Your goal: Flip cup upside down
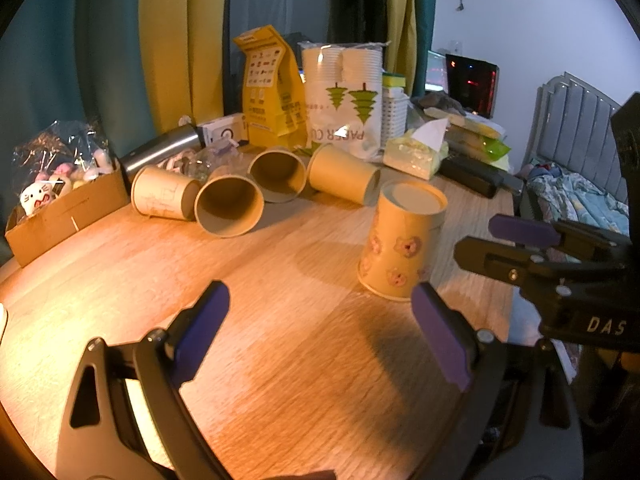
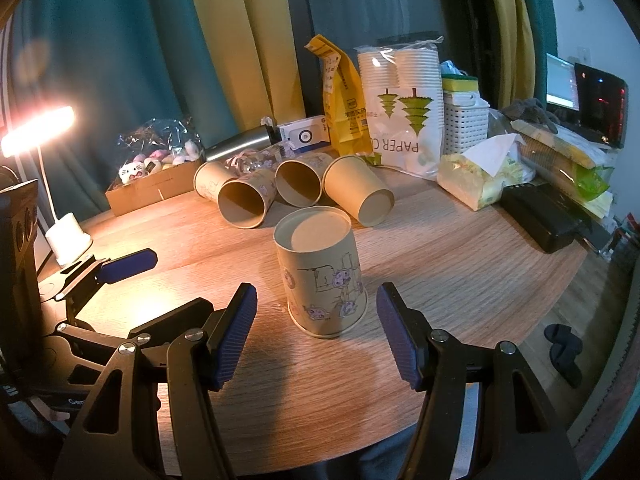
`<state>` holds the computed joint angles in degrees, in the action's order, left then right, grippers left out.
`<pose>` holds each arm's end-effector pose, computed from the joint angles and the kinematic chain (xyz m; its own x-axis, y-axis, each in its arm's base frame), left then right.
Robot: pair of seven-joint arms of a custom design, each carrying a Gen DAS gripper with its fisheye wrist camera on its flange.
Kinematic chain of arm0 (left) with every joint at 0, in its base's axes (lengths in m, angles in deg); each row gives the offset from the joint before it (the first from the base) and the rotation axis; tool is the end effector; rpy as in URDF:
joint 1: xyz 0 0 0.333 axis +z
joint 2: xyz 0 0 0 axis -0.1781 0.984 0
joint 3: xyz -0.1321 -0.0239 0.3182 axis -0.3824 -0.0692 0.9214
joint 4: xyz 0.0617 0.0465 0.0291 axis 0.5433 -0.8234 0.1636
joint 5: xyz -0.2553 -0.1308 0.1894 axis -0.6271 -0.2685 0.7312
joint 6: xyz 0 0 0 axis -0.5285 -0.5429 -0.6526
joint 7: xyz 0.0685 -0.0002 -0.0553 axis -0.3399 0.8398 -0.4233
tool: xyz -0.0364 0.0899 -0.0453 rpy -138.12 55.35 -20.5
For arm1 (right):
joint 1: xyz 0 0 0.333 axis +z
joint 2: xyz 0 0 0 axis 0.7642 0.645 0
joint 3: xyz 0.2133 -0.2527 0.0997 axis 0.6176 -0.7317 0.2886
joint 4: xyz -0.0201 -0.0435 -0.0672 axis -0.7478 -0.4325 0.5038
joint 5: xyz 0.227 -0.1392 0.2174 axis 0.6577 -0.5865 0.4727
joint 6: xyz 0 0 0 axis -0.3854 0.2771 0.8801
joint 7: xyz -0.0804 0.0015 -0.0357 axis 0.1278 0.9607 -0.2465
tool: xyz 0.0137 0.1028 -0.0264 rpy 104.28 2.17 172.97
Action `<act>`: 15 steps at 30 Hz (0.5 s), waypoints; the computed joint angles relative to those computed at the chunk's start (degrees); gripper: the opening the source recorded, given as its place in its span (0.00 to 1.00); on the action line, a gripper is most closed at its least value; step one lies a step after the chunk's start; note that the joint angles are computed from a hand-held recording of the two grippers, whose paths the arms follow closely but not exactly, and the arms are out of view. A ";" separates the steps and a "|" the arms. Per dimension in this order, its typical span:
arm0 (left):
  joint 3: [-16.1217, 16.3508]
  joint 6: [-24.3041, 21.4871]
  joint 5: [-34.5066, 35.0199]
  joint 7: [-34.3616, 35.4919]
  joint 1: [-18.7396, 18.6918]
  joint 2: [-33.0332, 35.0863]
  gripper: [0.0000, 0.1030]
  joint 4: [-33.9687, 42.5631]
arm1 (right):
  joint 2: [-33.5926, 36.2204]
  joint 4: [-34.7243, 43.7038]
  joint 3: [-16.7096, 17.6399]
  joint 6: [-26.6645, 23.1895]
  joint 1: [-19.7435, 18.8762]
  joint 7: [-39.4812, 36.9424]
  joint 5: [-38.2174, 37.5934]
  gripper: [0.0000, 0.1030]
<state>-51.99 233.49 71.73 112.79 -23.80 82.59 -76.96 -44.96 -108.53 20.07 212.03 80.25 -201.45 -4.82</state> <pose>0.7347 -0.3474 0.3879 -0.7614 -0.6475 0.0321 -0.3788 0.4042 -0.8325 0.6255 0.2779 0.4344 -0.2803 -0.9453 -0.1671 -0.5827 0.3059 -0.7529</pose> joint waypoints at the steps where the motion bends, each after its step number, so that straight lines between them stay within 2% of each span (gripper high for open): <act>1: -0.01 0.00 0.02 -0.01 0.00 0.00 0.91 0.00 | 0.15 0.22 0.07 -0.15 0.08 -0.09 0.11 0.64; 9: -0.07 -0.06 0.09 0.10 0.06 0.08 0.91 0.09 | 0.63 0.90 0.02 -0.18 0.47 -0.28 0.38 0.64; 15: -0.54 0.15 0.00 0.88 0.18 0.47 0.91 0.49 | 0.78 1.46 -1.10 1.19 1.40 1.62 -2.94 0.64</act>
<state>-52.53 233.64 71.73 113.67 -23.62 83.06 -76.47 -44.18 -107.07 18.97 213.22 81.64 -199.83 -7.75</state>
